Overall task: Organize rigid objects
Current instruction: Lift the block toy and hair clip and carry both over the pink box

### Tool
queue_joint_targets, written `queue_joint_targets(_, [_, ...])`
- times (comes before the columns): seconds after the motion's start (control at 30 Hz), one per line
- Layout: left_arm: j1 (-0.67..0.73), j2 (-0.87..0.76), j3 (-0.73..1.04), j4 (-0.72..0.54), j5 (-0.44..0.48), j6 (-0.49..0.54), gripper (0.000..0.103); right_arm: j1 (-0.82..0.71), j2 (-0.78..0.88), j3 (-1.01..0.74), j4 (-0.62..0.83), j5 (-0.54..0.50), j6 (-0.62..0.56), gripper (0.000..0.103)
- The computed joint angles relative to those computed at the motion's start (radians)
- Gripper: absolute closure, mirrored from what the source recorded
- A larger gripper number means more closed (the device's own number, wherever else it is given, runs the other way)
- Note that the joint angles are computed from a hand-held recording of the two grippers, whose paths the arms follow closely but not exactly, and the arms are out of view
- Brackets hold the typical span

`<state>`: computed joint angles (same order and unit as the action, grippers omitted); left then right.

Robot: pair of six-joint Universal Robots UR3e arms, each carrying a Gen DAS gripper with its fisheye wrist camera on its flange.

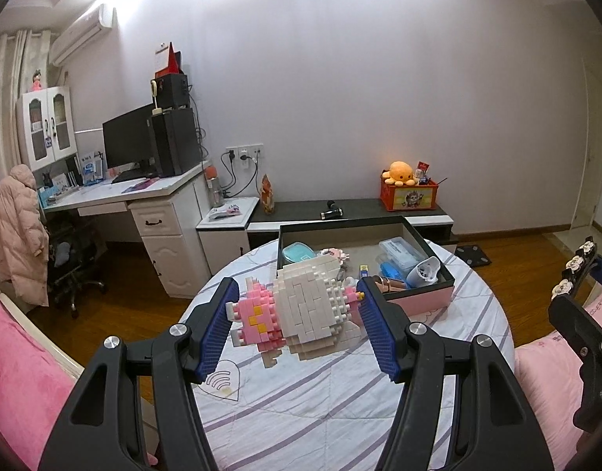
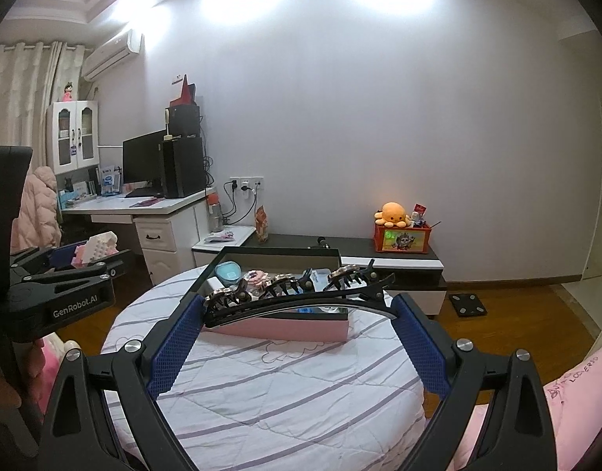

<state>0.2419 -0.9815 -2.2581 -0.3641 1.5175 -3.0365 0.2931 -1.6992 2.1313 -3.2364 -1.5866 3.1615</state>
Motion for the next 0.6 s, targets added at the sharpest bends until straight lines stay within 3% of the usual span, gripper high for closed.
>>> queue_joint_targets(0.13, [-0.019,-0.023,0.01,0.011,0.021,-0.006,0.04,-0.002,0.012,-0.012,0.002,0.004,-0.004,0.007])
queue_joint_targets(0.37, [0.031,-0.082,0.052,0.011,-0.039,0.013,0.04,-0.006,0.058,-0.056,0.004,0.005,-0.007,0.007])
queue_joint_targets(0.6, [0.003,-0.311,0.194,0.079,-0.019,0.017,0.039,-0.026,0.201,-0.22,0.034,0.017,-0.01,0.007])
